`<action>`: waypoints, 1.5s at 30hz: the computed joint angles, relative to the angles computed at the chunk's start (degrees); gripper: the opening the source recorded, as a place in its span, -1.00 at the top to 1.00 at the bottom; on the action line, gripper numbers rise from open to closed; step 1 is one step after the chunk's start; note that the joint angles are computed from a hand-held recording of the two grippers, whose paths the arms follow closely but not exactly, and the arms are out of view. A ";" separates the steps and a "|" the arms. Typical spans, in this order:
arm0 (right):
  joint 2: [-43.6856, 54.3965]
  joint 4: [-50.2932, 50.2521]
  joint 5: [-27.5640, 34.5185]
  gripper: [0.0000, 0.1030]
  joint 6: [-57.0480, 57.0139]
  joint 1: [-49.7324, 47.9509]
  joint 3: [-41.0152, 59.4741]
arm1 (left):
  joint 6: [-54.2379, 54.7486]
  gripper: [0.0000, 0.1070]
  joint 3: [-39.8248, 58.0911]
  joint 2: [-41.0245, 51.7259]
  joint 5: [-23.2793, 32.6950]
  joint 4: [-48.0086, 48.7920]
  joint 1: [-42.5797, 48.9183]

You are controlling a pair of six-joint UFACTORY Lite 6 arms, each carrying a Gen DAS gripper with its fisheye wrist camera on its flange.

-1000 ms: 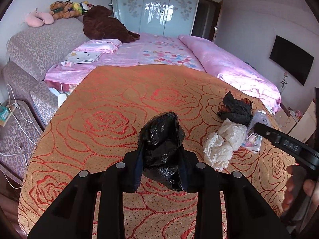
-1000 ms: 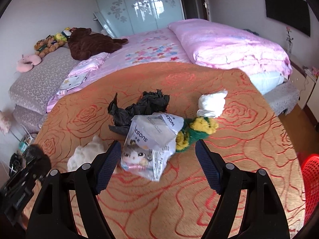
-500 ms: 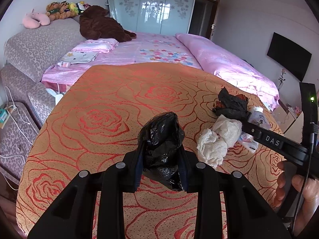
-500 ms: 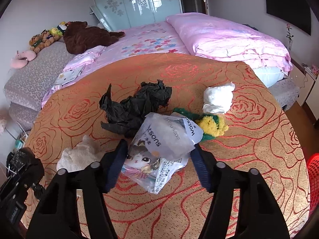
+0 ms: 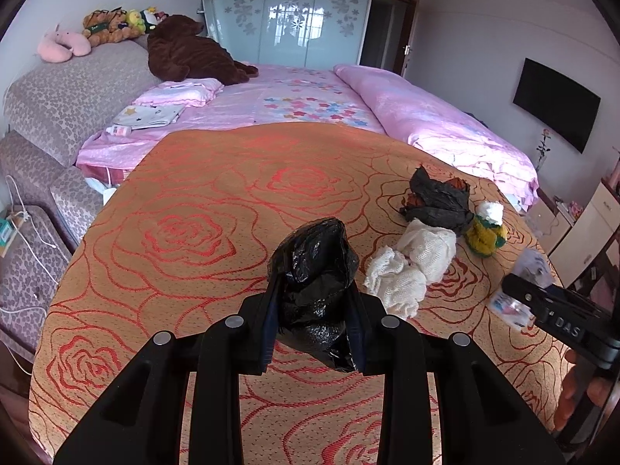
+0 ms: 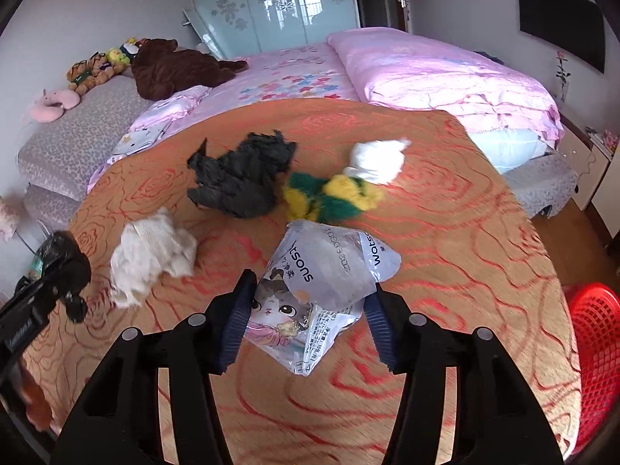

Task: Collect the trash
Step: 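Carry the black bag and cat-print bag over the red wastebasket and release both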

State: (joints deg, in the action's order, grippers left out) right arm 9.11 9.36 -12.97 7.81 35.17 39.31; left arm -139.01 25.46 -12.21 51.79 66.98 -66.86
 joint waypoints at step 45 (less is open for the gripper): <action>-30.83 -68.24 -0.35 -0.03 47.10 -36.15 -15.70 | 21.96 0.46 45.88 34.35 -1.25 4.45 -2.69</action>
